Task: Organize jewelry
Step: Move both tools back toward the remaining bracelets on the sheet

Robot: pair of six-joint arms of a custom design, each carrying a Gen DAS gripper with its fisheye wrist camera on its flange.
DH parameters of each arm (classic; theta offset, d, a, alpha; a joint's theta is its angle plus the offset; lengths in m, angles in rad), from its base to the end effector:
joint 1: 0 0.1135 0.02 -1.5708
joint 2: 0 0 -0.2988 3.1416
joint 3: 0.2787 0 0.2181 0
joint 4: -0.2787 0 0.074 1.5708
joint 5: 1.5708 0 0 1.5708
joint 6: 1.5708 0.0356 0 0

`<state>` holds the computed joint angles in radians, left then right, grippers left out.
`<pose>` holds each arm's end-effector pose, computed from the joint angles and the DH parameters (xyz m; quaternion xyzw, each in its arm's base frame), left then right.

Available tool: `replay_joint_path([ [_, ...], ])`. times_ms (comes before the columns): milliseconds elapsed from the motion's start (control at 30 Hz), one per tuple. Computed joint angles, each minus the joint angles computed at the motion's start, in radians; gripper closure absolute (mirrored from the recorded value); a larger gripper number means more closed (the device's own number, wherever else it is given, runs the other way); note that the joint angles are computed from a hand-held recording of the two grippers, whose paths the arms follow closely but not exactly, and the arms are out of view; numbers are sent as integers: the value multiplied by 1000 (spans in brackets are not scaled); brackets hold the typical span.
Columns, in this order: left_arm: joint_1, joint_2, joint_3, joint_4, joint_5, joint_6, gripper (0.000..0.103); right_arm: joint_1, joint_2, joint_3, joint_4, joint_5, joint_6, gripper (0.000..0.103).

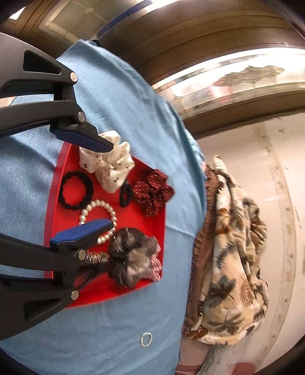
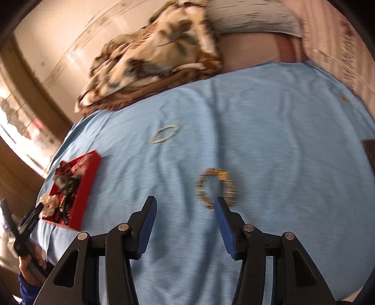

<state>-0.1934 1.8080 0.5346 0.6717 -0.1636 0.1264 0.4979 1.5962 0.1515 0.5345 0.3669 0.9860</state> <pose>0.2945 -0.0518 0.1593 0.1029 0.8767 0.0567 0.4664 0.1636 0.0744 0.1271 0.2822 0.8882 0.0883 0.3517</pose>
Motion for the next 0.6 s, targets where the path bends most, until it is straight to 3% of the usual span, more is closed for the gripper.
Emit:
replay_joint_path([
  [100, -52, -61, -40, 4, -17, 14, 44, -51, -36, -66, 33, -9, -7, 46],
  [233, -122, -147, -46, -74, 1, 10, 39, -109, -22, -117, 112, -25, -20, 40],
  [467, -345, -176, -21, -129, -151, 53, 32, -162, 17, -119, 186, -58, -78, 37],
  [600, -453, -144, 32, -171, -223, 48, 27, -210, 5, -66, 137, -90, -143, 37],
])
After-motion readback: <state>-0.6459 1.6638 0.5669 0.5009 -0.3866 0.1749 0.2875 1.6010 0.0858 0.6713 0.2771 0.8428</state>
